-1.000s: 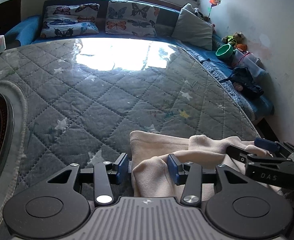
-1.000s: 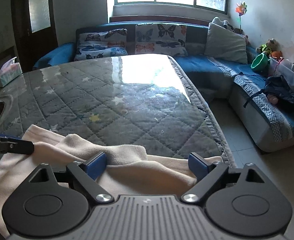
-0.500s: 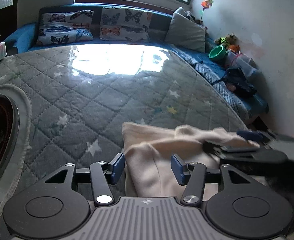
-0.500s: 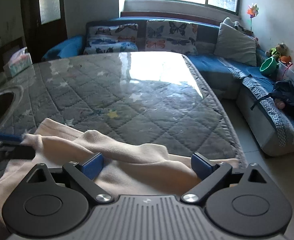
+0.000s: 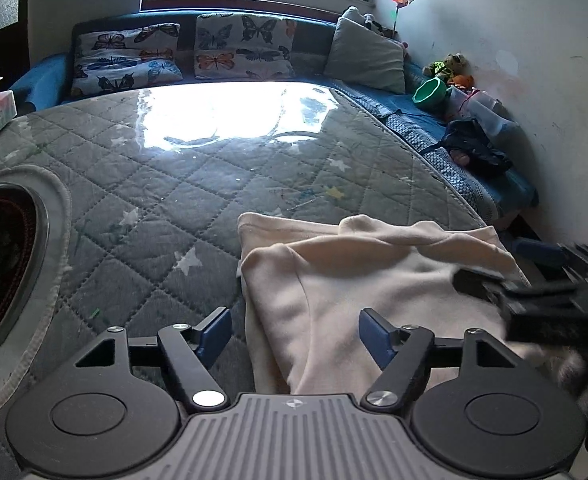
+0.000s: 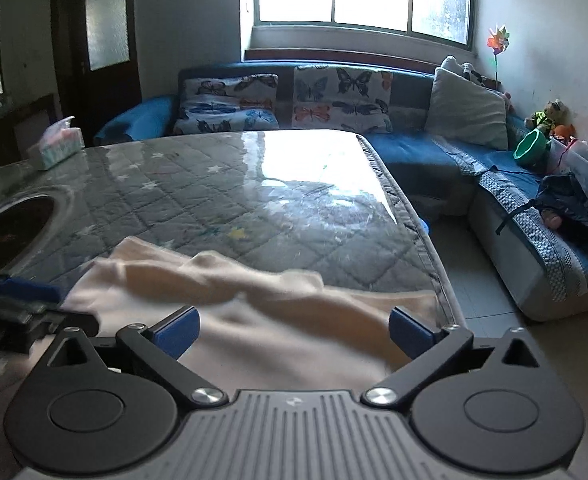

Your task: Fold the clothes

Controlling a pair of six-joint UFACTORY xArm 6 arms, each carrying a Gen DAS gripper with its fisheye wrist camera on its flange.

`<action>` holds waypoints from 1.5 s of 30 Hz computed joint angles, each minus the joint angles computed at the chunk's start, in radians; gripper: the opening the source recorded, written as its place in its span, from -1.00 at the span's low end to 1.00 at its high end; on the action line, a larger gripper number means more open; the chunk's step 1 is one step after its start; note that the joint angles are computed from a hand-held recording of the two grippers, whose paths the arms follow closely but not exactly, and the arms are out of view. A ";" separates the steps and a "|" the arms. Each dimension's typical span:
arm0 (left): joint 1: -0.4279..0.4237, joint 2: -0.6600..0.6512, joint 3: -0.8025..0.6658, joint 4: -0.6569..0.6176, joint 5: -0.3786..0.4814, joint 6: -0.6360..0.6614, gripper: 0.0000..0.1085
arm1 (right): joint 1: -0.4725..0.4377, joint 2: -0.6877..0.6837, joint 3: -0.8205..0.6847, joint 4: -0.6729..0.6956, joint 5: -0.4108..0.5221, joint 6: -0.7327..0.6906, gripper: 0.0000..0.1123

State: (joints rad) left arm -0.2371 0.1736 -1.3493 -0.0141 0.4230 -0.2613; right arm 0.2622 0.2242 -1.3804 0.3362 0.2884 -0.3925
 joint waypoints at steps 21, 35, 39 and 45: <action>-0.019 -0.060 0.101 0.126 -0.034 -0.099 0.53 | 0.022 -0.215 0.345 0.037 -0.199 0.008 0.83; -0.022 -0.080 0.136 0.173 -0.048 -0.138 0.64 | 0.024 -0.256 0.397 0.063 -0.219 0.008 0.83; -0.026 -0.094 0.150 0.179 -0.049 -0.148 0.68 | 0.015 -0.253 0.414 -0.050 -0.221 0.105 0.83; -0.032 -0.122 0.180 0.181 -0.057 -0.153 0.81 | 0.029 -0.280 0.438 0.011 -0.236 0.051 0.83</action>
